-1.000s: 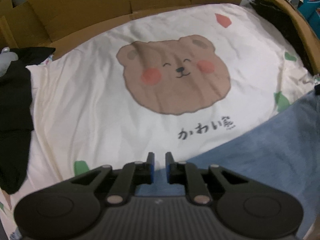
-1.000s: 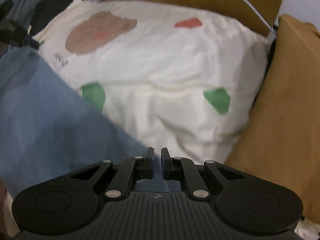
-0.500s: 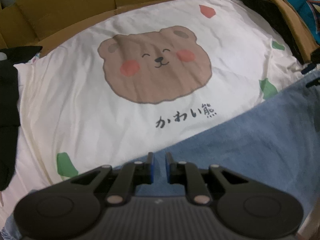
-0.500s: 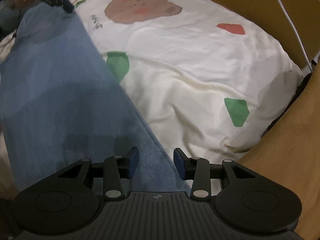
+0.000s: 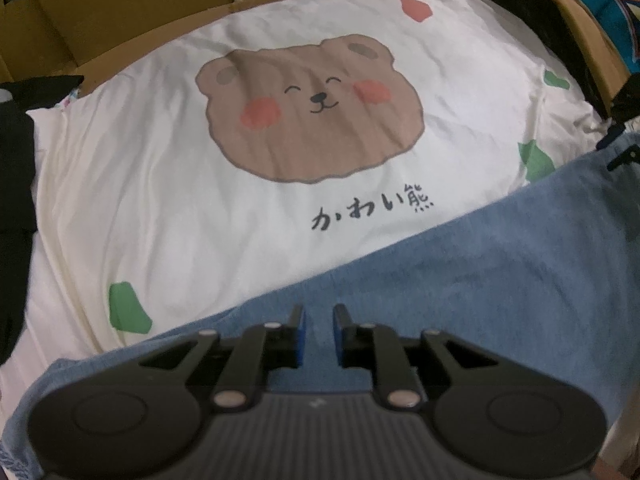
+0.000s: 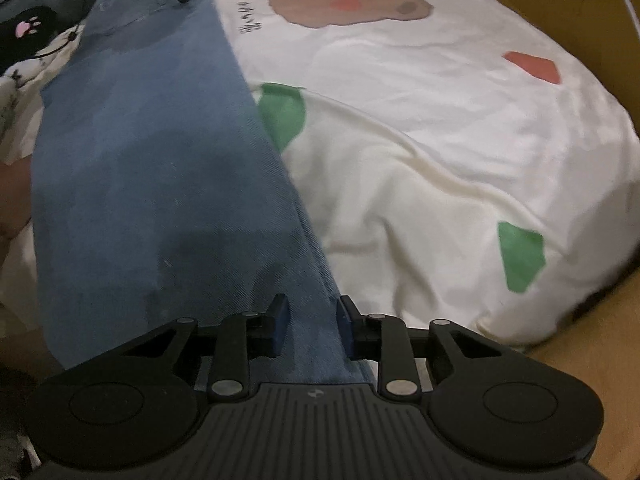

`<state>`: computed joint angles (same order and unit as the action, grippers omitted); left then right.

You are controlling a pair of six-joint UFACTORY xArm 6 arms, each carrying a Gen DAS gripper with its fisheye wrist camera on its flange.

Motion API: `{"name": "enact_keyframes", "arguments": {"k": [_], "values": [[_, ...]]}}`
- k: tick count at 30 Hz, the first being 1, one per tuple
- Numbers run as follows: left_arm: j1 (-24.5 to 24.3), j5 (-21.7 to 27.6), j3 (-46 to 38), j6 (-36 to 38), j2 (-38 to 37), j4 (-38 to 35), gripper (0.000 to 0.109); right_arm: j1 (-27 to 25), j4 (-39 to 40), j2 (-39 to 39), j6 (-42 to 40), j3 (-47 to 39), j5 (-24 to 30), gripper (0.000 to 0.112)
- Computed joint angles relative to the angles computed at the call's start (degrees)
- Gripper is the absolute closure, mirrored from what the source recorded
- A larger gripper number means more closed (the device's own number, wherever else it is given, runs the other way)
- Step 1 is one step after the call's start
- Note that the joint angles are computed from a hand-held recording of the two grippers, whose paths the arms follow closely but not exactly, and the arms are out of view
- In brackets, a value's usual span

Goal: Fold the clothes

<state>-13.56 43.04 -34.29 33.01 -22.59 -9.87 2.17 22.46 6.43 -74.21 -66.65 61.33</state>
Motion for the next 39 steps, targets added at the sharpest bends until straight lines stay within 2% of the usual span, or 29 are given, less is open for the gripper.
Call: {"name": "enact_keyframes", "arguments": {"k": [5, 12, 15, 17, 19, 22, 25, 30, 37, 39], "values": [[0.33, 1.1, -0.03, 0.6, -0.11, 0.04, 0.093, 0.09, -0.56, 2.31, 0.77, -2.59, 2.8, 0.081], [0.89, 1.5, -0.04, 0.64, -0.3, 0.39, 0.093, -0.68, -0.75, 3.17, 2.23, -6.63, 10.37, 0.082], [0.88, 1.39, 0.13, 0.61, -0.32, 0.4, 0.093, -0.54, -1.13, 3.32, 2.15, -6.97, 10.51, 0.082], [0.82, 1.49, 0.28, 0.63, -0.4, 0.4, 0.093, -0.35, -1.46, 3.58, 2.54, -6.23, 8.69, 0.083], [0.78, 1.77, 0.43, 0.76, -0.56, 0.5, 0.093, 0.02, -1.84, 3.63, 2.67, -4.99, 5.94, 0.097], [0.94, 2.02, 0.66, 0.95, -0.97, 0.99, 0.093, -0.25, -0.04, 2.63, 1.5, -3.08, 3.34, 0.109], [1.4, 2.03, 0.44, 0.65, -0.89, 1.27, 0.093, -0.61, 1.8, -0.52, -0.69, 0.51, 0.11, 0.111], [1.61, 1.75, 0.09, 0.27, -0.87, 1.07, 0.093, 0.51, 4.74, -8.02, -2.66, 10.66, -11.88, 0.111], [1.33, 1.7, -0.09, 0.56, -0.66, 0.58, 0.093, 2.6, 3.82, -9.9, 3.46, 15.7, -21.11, 0.112], [1.14, 1.44, -0.09, 0.17, -0.44, 0.21, 0.093, 3.94, 1.87, -9.07, 5.78, 17.38, -26.26, 0.112]]}}
